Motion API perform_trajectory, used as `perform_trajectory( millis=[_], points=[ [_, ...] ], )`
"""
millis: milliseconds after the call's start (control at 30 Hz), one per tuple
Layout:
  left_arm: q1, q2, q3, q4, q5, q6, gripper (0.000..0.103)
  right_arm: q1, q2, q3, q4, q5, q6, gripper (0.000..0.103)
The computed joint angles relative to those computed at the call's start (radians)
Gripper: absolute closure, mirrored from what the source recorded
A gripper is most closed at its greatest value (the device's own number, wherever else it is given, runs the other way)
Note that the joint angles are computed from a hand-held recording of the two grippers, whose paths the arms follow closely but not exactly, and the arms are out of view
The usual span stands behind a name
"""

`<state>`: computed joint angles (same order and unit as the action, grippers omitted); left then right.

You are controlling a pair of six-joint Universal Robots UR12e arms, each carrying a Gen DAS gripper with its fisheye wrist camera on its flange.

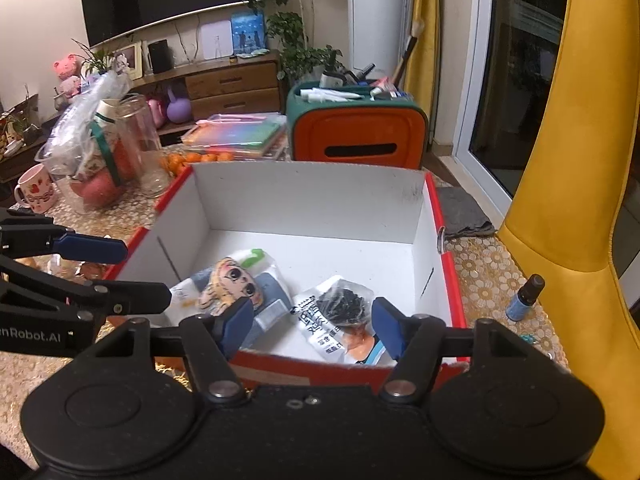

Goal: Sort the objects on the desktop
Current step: 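Withdraw both tools from the box back toward the remaining table items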

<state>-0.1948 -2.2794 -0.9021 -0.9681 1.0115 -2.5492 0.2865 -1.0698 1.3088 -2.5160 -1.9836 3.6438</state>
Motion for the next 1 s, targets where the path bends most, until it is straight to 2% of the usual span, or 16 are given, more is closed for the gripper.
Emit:
perform_trajectory(
  millis=[400, 533, 1000],
  points=[
    [0.037, 0.083, -0.126, 0.093, -0.021, -0.025, 0.042, 0.046, -0.013, 0.0, -0.024, -0.029, -0.001, 0.027],
    [0.053, 0.109, -0.168, 0.117, -0.038, -0.021, 0.03, 0.062, -0.012, -0.003, -0.031, -0.036, -0.002, 0.024],
    [0.108, 0.163, -0.27, 0.184, -0.053, -0.035, 0.02, 0.113, 0.008, -0.033, -0.047, -0.053, -0.013, 0.014]
  ],
)
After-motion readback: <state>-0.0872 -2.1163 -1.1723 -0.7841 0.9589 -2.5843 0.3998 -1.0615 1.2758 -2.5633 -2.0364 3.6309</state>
